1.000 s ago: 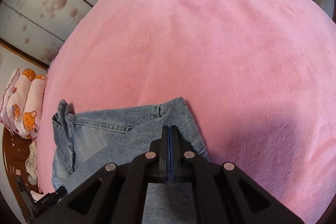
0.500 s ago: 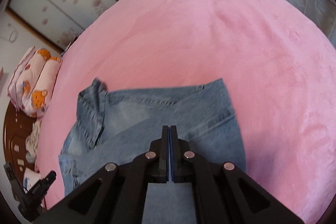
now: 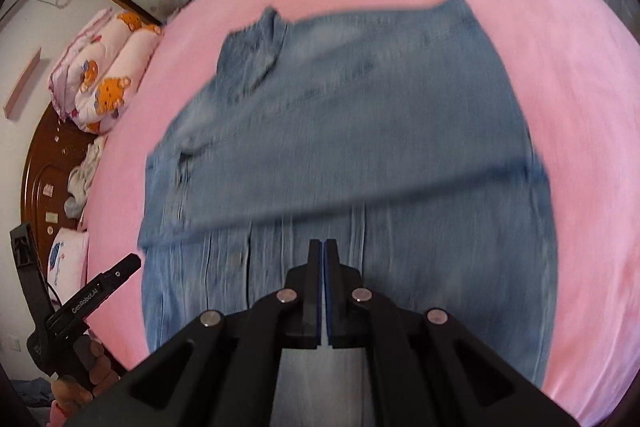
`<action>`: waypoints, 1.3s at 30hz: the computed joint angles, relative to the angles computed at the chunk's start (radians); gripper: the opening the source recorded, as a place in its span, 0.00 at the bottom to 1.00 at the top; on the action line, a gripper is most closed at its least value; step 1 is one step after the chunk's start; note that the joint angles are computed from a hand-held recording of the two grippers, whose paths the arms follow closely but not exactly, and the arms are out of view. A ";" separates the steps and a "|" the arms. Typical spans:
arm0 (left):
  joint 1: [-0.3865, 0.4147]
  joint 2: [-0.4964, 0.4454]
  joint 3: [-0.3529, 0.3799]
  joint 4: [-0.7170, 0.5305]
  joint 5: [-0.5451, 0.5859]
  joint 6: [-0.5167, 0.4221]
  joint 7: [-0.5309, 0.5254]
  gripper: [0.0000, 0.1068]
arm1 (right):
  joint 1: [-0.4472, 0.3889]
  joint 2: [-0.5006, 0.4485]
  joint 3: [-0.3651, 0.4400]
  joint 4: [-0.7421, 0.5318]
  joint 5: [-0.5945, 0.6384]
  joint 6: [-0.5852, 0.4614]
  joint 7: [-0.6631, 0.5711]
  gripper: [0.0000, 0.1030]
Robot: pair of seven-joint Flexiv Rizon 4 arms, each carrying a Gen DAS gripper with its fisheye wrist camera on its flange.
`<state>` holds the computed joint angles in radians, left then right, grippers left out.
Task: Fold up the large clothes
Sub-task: 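Move both grippers to the jacket hem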
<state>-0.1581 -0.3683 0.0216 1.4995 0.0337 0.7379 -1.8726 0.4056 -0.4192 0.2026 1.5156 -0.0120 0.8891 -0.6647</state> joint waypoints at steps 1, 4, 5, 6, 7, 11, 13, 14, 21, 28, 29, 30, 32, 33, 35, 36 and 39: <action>0.002 0.020 -0.003 0.027 -0.008 -0.003 0.016 0.49 | 0.007 0.016 0.005 0.016 0.002 -0.012 0.012 0.01; 0.004 0.104 -0.008 0.124 -0.018 -0.026 0.068 0.52 | 0.033 0.086 0.018 0.098 0.004 -0.012 0.083 0.01; 0.008 0.134 -0.010 0.157 -0.029 -0.038 0.087 0.52 | 0.040 0.109 0.021 0.124 0.004 -0.014 0.110 0.02; 0.015 0.167 -0.014 0.195 -0.055 -0.051 0.113 0.52 | 0.047 0.131 0.025 0.145 0.000 -0.022 0.135 0.03; 0.021 0.192 -0.017 0.222 -0.076 -0.062 0.135 0.52 | 0.057 0.160 0.029 0.175 -0.011 -0.033 0.165 0.05; 0.035 0.288 -0.013 0.305 -0.090 -0.104 0.182 0.53 | 0.081 0.238 0.038 0.257 -0.056 -0.051 0.267 0.09; 0.045 0.332 -0.009 0.334 -0.084 -0.135 0.209 0.55 | 0.079 0.271 0.044 0.292 -0.057 -0.054 0.308 0.09; 0.052 0.352 -0.005 0.350 -0.088 -0.144 0.227 0.55 | 0.077 0.297 0.050 0.323 -0.053 -0.049 0.339 0.09; 0.108 0.416 0.012 0.414 -0.046 -0.197 0.294 0.56 | 0.049 0.418 0.077 0.449 0.030 -0.064 0.343 0.35; 0.153 0.403 0.022 0.424 0.035 -0.256 0.306 0.68 | 0.027 0.501 0.080 0.554 0.053 -0.118 0.412 0.49; 0.156 0.400 0.022 0.423 0.042 -0.267 0.316 0.68 | 0.024 0.505 0.079 0.565 0.057 -0.126 0.420 0.49; 0.159 0.395 0.023 0.421 0.047 -0.281 0.329 0.71 | 0.021 0.508 0.078 0.576 0.063 -0.134 0.429 0.49; 0.163 0.388 0.024 0.419 0.051 -0.298 0.349 0.75 | 0.016 0.510 0.076 0.598 0.075 -0.122 0.449 0.49; 0.165 0.385 0.025 0.420 0.052 -0.302 0.359 0.78 | 0.014 0.507 0.075 0.611 0.082 -0.102 0.455 0.49; 0.172 0.378 0.031 0.426 0.037 -0.302 0.389 0.80 | 0.012 0.490 0.068 0.613 0.095 -0.091 0.458 0.49; 0.176 0.373 0.034 0.429 0.028 -0.299 0.399 0.82 | 0.011 0.481 0.065 0.609 0.100 -0.091 0.453 0.49; 0.190 0.356 0.043 0.435 -0.009 -0.291 0.419 0.83 | 0.008 0.440 0.053 0.582 0.124 -0.081 0.423 0.49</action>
